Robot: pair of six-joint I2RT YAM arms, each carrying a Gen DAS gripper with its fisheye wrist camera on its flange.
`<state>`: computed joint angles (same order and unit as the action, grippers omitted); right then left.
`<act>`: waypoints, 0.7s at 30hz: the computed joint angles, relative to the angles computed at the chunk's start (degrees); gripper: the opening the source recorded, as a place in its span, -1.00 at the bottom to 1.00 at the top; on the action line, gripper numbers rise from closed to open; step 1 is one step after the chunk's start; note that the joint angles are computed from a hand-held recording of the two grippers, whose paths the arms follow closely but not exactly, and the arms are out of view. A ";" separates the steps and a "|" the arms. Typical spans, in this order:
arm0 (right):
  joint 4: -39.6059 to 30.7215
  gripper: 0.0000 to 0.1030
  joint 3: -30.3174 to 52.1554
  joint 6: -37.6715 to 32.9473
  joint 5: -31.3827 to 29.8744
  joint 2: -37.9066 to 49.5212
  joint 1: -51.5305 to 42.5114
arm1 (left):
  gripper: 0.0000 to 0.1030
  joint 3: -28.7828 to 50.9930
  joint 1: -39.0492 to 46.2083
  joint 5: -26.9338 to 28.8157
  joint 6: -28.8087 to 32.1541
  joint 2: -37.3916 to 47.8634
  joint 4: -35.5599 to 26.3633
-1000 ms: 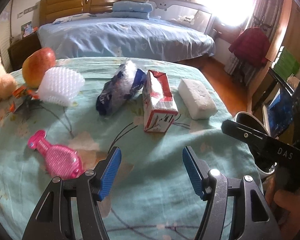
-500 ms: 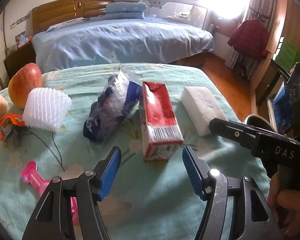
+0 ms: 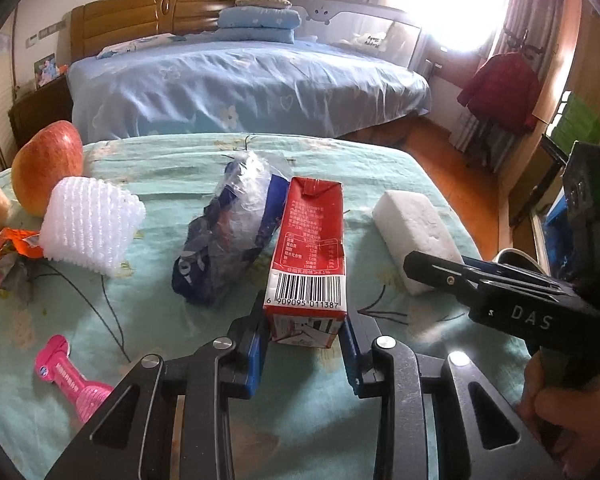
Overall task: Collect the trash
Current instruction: 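Grasp the red-white milk carton with the left tool while the right tool grasps the white sponge, then carry the milk carton and white sponge over the bin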
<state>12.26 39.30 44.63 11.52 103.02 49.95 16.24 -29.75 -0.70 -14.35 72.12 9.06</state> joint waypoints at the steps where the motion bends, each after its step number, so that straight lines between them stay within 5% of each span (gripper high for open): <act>1: -0.22 -0.08 -0.12 0.10 0.55 -0.29 0.35 | -0.41 -0.42 0.04 0.03 0.03 -0.69 -0.11; 21: -5.15 -0.10 -14.37 15.59 13.02 -19.30 14.13 | -0.41 -6.90 -13.42 -6.15 -6.64 -29.26 -20.15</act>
